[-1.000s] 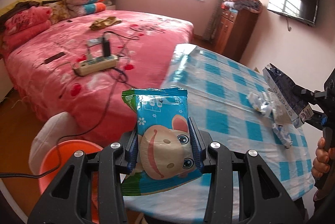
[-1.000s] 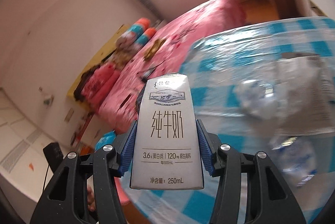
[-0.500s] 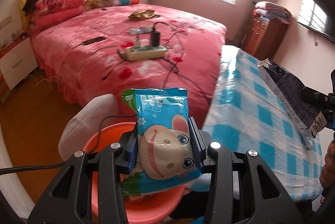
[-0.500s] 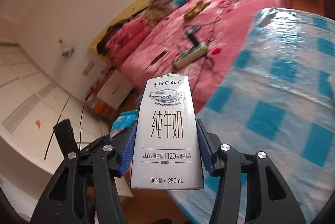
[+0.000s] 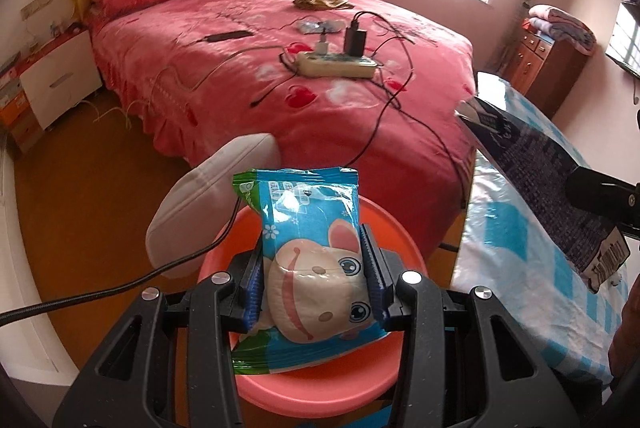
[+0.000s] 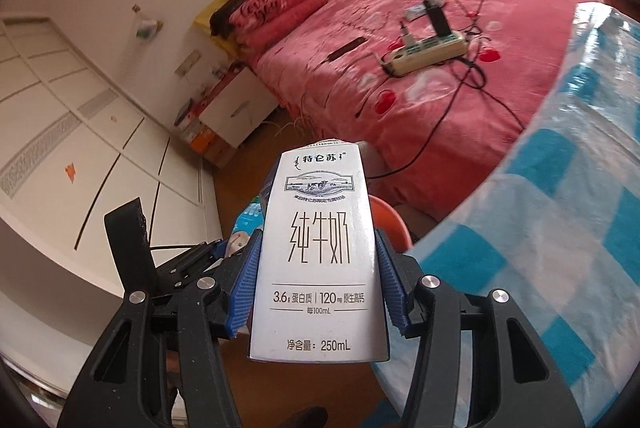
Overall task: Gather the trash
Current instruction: 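Carry the snack packet and milk carton to the pink bucket and release both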
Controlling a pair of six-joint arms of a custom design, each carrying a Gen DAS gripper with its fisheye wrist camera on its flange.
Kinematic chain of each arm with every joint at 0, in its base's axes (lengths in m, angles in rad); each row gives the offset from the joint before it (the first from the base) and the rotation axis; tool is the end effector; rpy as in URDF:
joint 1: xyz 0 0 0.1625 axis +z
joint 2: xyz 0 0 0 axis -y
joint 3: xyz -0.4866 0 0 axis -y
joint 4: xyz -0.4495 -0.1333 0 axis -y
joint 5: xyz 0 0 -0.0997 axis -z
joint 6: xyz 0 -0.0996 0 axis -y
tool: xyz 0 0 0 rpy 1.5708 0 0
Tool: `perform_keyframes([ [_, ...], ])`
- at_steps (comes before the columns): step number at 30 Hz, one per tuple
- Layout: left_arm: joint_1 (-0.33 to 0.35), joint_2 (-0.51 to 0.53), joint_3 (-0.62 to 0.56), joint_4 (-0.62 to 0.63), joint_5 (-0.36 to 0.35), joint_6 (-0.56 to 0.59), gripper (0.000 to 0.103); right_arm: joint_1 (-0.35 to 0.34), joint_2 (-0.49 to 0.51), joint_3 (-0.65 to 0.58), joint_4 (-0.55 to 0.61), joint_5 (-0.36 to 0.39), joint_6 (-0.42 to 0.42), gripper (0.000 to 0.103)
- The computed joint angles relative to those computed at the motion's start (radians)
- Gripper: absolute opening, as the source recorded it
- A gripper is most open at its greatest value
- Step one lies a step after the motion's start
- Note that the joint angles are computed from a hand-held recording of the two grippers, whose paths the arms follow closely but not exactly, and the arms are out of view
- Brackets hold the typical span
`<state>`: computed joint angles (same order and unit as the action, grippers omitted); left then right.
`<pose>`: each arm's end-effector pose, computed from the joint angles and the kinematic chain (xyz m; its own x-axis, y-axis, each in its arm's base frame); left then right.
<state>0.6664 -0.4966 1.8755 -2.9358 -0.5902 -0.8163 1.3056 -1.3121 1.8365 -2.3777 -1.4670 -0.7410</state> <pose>-0.3479 -0.5484 -0.1037 -0.8021 -0.1458 -0.5791 0.2943 0.7473 -0.5958 -0.0283 -0.6523 0.3405 -0.8837 -0.4538 0.1148 -0.4673 0.8409 -0.2728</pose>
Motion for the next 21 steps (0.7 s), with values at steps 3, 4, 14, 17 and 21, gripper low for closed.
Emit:
perform_keyframes([
  [3,0.007,-0.001,0.003,0.005,-0.004,-0.008,0.044,0.014,0.018,0.01,-0.024,-0.017,-0.014,0.055],
  [4,0.008,0.0,0.003,0.005,-0.006,-0.007,0.044,0.015,0.019,0.015,-0.027,-0.019,-0.017,0.055],
  [14,0.013,0.004,-0.003,0.063,0.031,-0.064,0.067,-0.005,0.033,0.03,-0.013,0.009,-0.019,0.077],
  [17,0.013,-0.003,0.006,0.066,0.039,-0.082,0.07,-0.01,0.017,0.044,-0.061,0.001,-0.025,0.086],
  [21,0.005,-0.003,0.004,0.079,0.051,-0.096,0.076,-0.018,-0.009,0.065,-0.128,-0.008,-0.042,0.089],
])
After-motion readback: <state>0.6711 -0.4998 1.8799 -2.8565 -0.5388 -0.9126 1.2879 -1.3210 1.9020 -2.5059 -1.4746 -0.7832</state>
